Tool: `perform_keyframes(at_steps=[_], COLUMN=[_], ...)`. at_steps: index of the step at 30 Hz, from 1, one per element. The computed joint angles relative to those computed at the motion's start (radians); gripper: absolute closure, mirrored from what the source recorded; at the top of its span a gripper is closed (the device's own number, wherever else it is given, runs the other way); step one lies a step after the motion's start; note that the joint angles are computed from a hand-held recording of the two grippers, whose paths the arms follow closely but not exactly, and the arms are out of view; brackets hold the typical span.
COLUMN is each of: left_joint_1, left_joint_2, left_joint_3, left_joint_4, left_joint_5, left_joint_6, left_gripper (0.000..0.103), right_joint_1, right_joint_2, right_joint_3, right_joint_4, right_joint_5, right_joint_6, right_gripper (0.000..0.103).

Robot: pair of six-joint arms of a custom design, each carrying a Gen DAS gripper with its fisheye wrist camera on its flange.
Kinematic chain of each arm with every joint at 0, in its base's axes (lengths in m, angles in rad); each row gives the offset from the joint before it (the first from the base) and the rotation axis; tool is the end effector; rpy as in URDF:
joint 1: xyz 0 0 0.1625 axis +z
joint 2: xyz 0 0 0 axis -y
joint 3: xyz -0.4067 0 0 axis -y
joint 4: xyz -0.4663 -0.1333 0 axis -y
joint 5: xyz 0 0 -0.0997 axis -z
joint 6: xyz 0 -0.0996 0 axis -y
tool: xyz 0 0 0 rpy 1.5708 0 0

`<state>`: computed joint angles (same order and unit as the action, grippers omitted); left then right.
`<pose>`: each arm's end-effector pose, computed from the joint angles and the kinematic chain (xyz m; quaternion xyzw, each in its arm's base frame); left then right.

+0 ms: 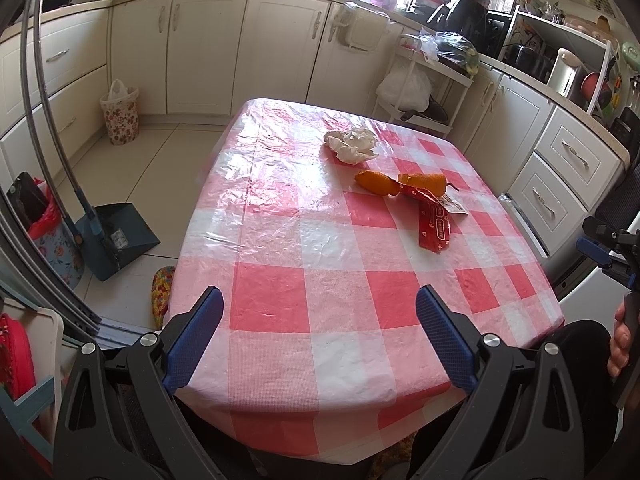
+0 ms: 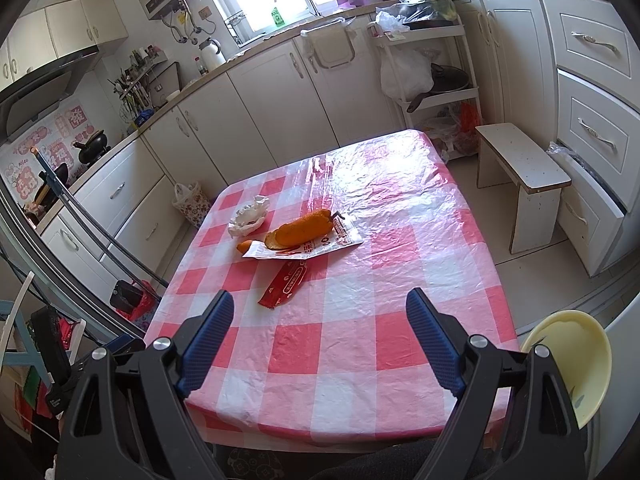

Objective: Collect trash
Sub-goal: 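Bring both tools back over the table and hold them open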

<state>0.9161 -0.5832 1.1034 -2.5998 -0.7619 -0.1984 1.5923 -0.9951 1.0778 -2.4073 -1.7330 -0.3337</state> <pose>-0.3636 -0.8109 0.1432 0.1048 0.8891 -0.3682 0.2510 0.1350 -0.8234 0.4617 0.1344 -0.9174 0.3507 0.1314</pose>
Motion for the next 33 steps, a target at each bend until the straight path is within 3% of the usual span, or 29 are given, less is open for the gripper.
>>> perform_keyframes(at_steps=[33], left_joint_1=[-0.002], left_joint_2=[-0.001], left_joint_3=[0.0], left_joint_4=[0.011], left_joint_5=[0.011], left_joint_6=[-0.004], left_gripper=[0.01], right_joint_1=[0.004], right_joint_2=[0.001], right_joint_3=[-0.011], right_joint_4=[0.009], right_joint_5=[-0.027], right_joint_6=[0.001], right_gripper=[0.019])
